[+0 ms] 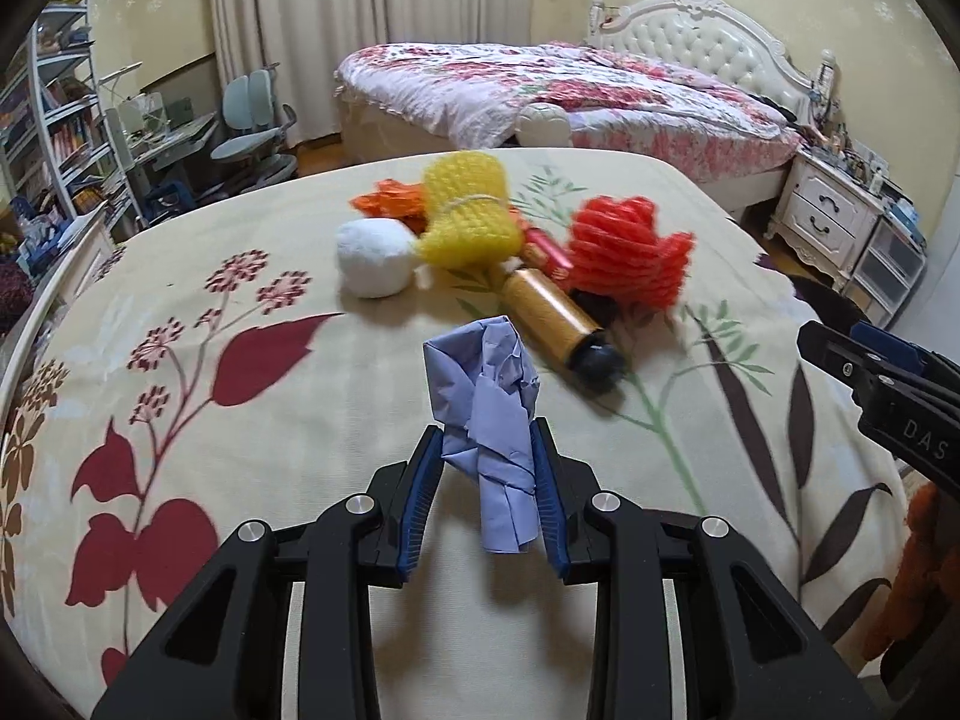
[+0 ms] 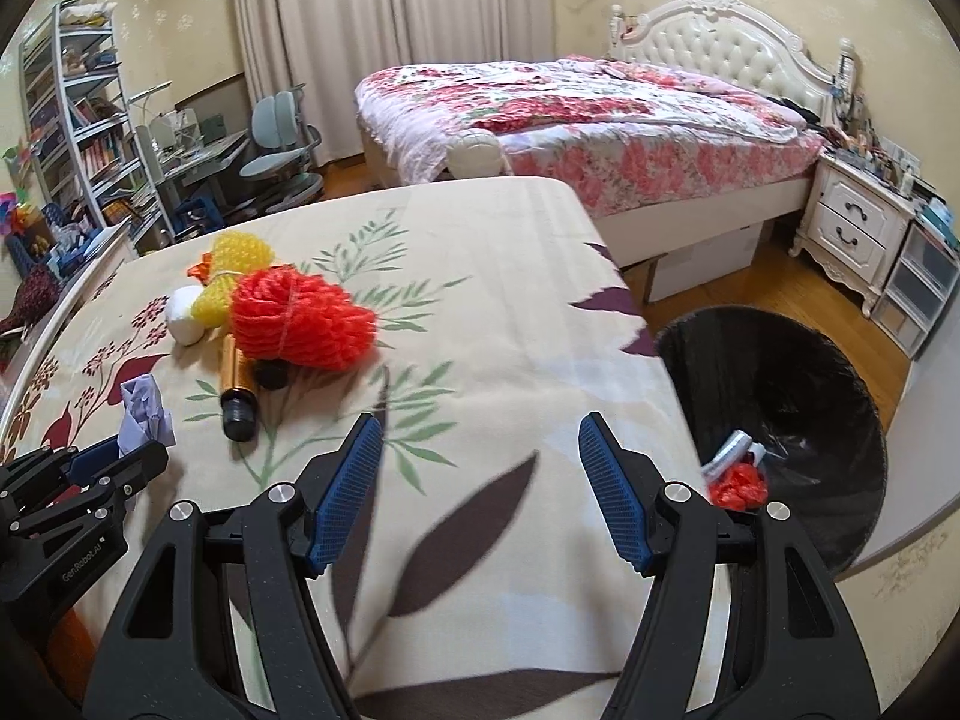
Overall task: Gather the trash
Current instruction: 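Lift the lavender cloth with the left gripper while the right grasps the red mesh ball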
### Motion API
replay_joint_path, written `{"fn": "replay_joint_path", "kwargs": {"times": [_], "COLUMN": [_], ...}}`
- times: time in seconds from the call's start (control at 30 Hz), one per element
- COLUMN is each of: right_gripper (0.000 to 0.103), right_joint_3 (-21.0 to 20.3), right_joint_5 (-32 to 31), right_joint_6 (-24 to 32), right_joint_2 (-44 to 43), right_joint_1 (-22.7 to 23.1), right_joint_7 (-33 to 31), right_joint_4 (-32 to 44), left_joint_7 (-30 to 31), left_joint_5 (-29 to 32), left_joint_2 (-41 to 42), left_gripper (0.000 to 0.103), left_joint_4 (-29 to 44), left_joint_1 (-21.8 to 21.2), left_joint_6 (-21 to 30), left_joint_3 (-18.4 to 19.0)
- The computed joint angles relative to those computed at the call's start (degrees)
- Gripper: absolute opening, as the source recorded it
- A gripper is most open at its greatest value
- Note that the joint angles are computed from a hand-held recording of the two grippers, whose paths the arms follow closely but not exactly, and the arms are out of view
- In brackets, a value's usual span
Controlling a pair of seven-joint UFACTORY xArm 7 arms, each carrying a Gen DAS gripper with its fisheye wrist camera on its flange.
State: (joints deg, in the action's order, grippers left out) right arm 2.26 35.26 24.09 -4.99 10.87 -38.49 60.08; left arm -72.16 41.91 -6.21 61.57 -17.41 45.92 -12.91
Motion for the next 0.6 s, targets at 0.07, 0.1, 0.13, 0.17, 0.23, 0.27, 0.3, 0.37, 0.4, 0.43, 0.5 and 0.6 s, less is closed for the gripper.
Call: {"fn": "replay_joint_path", "kwargs": {"times": [0.07, 0.1, 0.13, 0.17, 0.23, 0.27, 0.3, 0.37, 0.4, 0.43, 0.5, 0.6], "right_gripper": [0.067, 0.067, 0.067, 0.067, 0.069, 0.071, 0.072, 0.072, 0.072, 0.072, 0.072, 0.072], "right_joint_3": [0.5, 0.9, 1.3, 1.5, 2.3, 2.6, 3.0, 3.7, 4.1, 4.4, 5.1, 5.9], "right_joint_5": [0.5, 0.4, 0.5, 0.6, 0.3, 0.1, -0.1, -0.7, -1.4, -2.3, -3.9, -6.8], "right_joint_6": [0.3, 0.3, 0.5, 0.6, 0.7, 0.5, 0.5, 0.5, 0.5, 0.4, 0.2, 0.1], "right_joint_2": [0.4, 0.7, 0.9, 1.2, 2.1, 2.4, 2.8, 3.9, 4.6, 5.4, 6.8, 8.5], "right_joint_1": [0.6, 1.0, 1.4, 1.6, 2.3, 2.5, 2.8, 3.3, 3.5, 3.7, 3.9, 4.2], "right_joint_7": [-0.5, -0.5, -0.7, -0.9, -0.8, -0.7, -0.6, -0.1, 0.5, 1.3, 2.7, 5.0], "right_joint_4": [0.8, 1.3, 2.0, 2.4, 3.8, 4.2, 4.8, 6.1, 6.8, 7.6, 9.0, 10.6], "left_joint_7": [-0.5, -0.6, -0.8, -0.9, -1.1, -1.1, -1.1, -1.2, -1.2, -1.1, -1.1, -1.1], "left_joint_5": [0.2, 0.3, 0.4, 0.6, 1.1, 0.9, 0.6, 0.4, 0.3, 0.0, -0.1, 0.0], "left_joint_2": [-1.2, -1.8, -2.3, -2.8, -3.7, -4.1, -4.6, -5.5, -5.7, -6.1, -6.7, -7.1], "left_gripper": [0.032, 0.032, 0.032, 0.032, 0.032, 0.032, 0.032, 0.032, 0.032, 0.032, 0.032, 0.032], "left_joint_4": [-1.1, -1.7, -2.1, -2.5, -3.4, -3.8, -4.4, -5.4, -5.6, -6.1, -6.7, -7.2], "left_joint_1": [0.6, 1.0, 1.4, 1.8, 2.7, 3.2, 3.7, 4.7, 5.1, 5.6, 6.3, 7.3], "left_joint_6": [0.7, 0.8, 1.2, 1.5, 2.4, 2.3, 2.2, 2.2, 2.1, 1.9, 1.7, 1.2], "left_joint_3": [0.4, 0.6, 0.6, 0.6, 0.6, 0.8, 0.9, 1.0, 1.0, 1.1, 1.0, 0.8]}}
